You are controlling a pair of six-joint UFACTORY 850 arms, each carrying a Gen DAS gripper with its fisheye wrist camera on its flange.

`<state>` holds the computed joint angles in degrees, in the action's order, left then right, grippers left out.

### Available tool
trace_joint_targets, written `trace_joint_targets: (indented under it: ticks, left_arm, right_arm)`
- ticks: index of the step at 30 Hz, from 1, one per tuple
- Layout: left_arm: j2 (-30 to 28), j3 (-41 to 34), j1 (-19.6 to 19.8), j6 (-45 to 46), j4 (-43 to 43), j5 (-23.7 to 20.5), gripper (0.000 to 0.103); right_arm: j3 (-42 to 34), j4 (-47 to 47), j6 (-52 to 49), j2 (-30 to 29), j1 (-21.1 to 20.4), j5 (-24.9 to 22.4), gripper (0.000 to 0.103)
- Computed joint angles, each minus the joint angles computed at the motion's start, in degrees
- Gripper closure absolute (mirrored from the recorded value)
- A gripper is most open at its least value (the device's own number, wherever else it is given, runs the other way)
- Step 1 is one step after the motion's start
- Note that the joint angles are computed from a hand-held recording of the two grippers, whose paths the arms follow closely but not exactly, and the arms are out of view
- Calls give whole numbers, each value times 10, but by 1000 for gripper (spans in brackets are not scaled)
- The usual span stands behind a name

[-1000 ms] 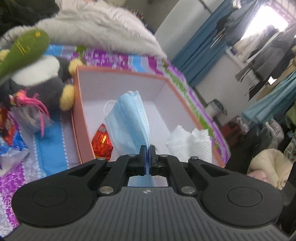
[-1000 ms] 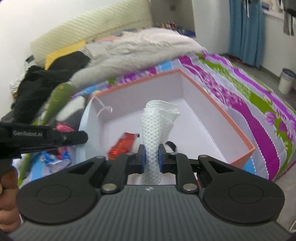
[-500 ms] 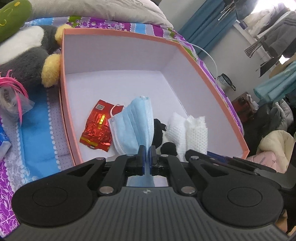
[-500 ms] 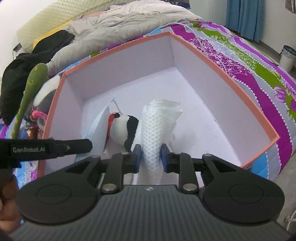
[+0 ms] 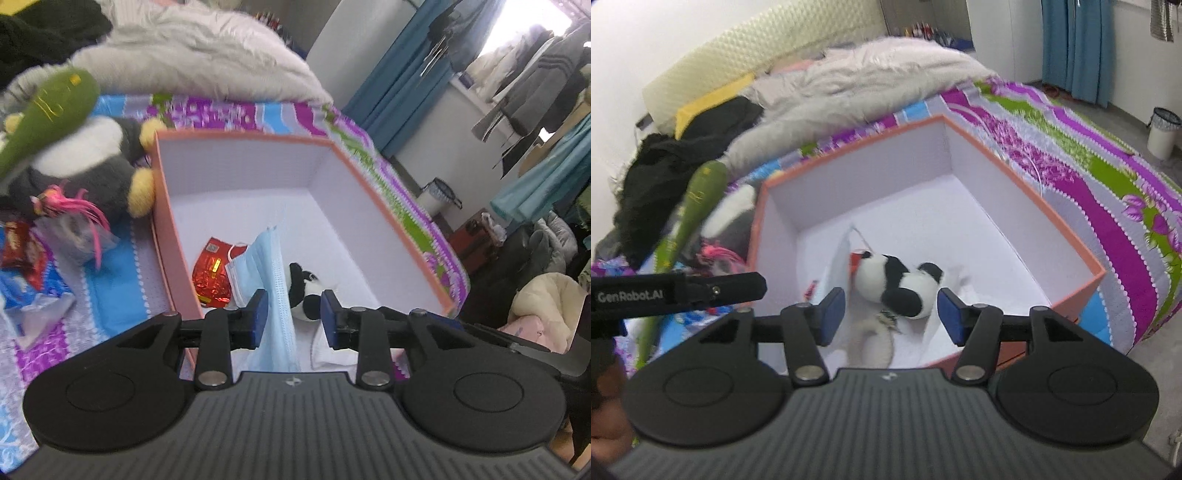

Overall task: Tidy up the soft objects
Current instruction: 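Open both tools to drop the mask and cloth into the box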

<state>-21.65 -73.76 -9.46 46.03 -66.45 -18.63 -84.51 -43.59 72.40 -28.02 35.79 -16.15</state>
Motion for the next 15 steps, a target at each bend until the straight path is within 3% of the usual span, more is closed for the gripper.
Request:
trace_joint_targets:
  ticks: [9, 15]
  left_arm:
    - [169, 137, -4, 84, -82, 43, 67]
    - [280, 227, -1, 105, -110, 68, 67]
  right_arm:
    - [79, -237, 233, 93, 56, -6, 45]
    - [111, -314, 293, 137, 100, -20, 45]
